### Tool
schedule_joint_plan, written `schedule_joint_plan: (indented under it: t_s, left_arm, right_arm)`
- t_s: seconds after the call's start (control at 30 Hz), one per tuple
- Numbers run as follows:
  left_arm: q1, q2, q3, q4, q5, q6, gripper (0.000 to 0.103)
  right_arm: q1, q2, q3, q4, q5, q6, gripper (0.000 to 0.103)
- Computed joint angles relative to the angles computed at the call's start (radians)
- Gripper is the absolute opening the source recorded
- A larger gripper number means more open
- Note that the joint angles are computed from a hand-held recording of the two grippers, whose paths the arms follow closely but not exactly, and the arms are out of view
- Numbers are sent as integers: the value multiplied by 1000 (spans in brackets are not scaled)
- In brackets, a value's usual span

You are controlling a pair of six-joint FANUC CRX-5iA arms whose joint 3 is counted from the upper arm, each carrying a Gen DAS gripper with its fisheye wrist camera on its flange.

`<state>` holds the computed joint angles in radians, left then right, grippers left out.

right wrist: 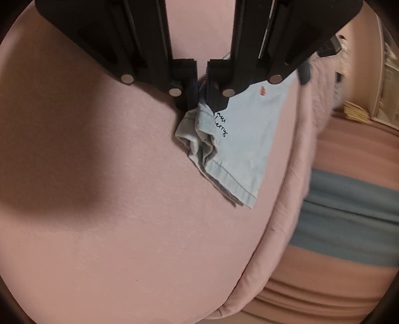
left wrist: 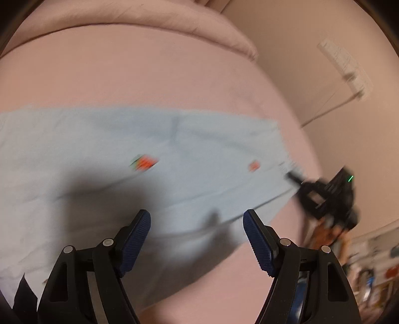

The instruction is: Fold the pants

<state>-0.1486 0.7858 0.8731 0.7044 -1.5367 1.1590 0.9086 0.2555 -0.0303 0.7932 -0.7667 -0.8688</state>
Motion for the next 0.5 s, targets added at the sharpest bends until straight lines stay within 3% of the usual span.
schedule_joint_plan:
  t_s: [0.13, 0.17, 0.2, 0.23, 0.33, 0.4, 0.5]
  left_arm:
    - [-28, 141, 207, 89, -56, 154, 77]
    - [-36, 190, 274, 111, -74, 210, 77]
    - [-40, 210, 299, 119, -82, 241, 77]
    - [-46, 238, 329, 140, -86, 278, 77]
    - [-62, 283, 357, 184, -91, 347, 77]
    - [-51, 218, 234, 177, -59, 306, 77]
    - [-34, 166, 127, 192, -23, 279, 73]
  right_arm:
    - [3, 18, 29, 60, 31, 47, 17]
    - [8, 30, 71, -9, 6, 103, 38]
    - [8, 38, 94, -47, -4, 129, 49]
    - [10, 37, 101, -71, -13, 134, 53]
    - [2, 53, 127, -86, 4, 178, 52]
    - [-12, 71, 137, -90, 38, 196, 49]
    - [-19, 89, 131, -48, 52, 149, 22]
